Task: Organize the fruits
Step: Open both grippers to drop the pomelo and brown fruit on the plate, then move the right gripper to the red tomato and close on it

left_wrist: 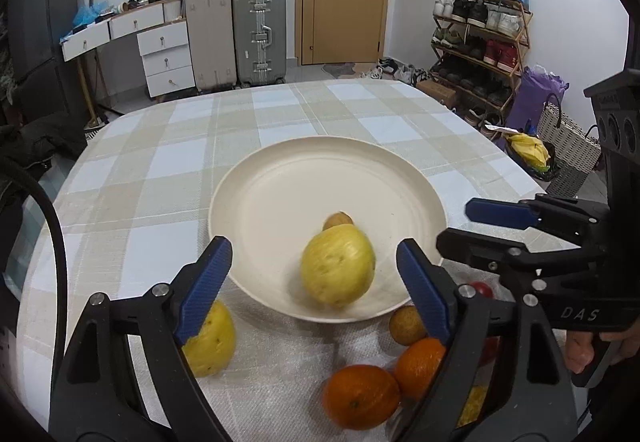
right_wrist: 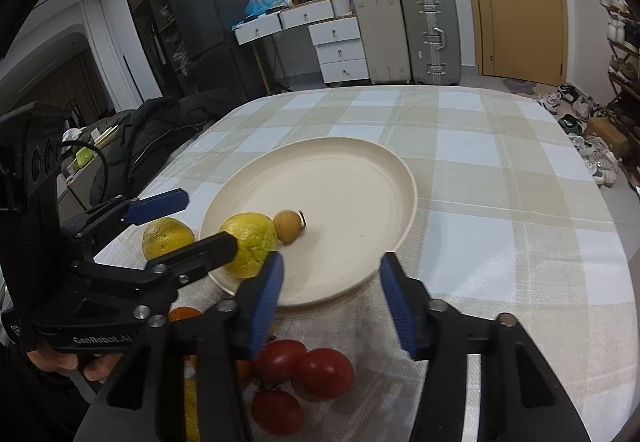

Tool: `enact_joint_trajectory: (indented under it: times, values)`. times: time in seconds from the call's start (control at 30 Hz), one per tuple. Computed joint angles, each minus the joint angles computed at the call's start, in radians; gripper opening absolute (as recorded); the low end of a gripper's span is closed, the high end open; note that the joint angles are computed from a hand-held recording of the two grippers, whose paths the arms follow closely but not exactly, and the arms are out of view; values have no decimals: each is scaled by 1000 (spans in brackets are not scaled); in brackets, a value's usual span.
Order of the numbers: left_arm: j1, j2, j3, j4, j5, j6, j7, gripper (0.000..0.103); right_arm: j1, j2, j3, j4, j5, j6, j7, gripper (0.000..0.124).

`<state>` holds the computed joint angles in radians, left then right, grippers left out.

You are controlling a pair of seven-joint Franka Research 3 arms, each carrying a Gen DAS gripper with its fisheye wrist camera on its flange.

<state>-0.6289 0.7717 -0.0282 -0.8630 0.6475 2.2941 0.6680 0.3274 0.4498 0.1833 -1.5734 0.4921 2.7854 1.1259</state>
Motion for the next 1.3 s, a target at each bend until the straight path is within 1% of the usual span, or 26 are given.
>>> enact_joint_trajectory:
  times: [0.07, 0.13, 0.17, 0.2, 0.3, 0.4, 0.53, 0.67, 0.73, 1.07, 1.17, 1.3]
  values:
    - [-10, -49, 12, -69, 23, 4, -41, 87, 5, -20, -9, -26, -6, 17, 11, 89]
    - [-11, -114, 12, -167, 58, 40, -87, 92, 1, -48, -6, -65, 5, 53, 9, 95]
    - [-12, -144, 13, -211, 80, 53, -116, 99, -2, -61, -3, -82, 10, 62, 7, 101]
    - [-14, -169, 12, -246, 103, 59, -143, 102, -2, -73, -5, -96, 13, 70, 11, 103]
    - [-9, -246, -7, -349, 162, 63, -204, 102, -7, -113, 1, -150, 33, 104, 3, 103]
    - [8, -307, -34, -430, 203, 65, -252, 102, 13, -140, -20, -191, 5, 133, 32, 103]
    - [35, -387, -71, -537, 242, 75, -319, 102, 23, -171, -27, -236, -21, 144, 53, 103]
    - [51, -446, -108, -614, 282, 62, -361, 102, 32, -198, -29, -276, -43, 163, 60, 103]
    - [58, -470, -125, -645, 298, 56, -380, 102, 26, -212, -18, -295, -32, 166, 50, 103]
    - [78, -543, -191, -742, 323, 41, -425, 102, 51, -264, -32, -368, -73, 177, 72, 103]
    - [80, -542, -203, -745, 311, 45, -423, 102, 52, -269, -35, -378, -82, 168, 83, 103]
    - [76, -517, -208, -718, 300, 52, -405, 102, 62, -269, -55, -383, -137, 146, 116, 103]
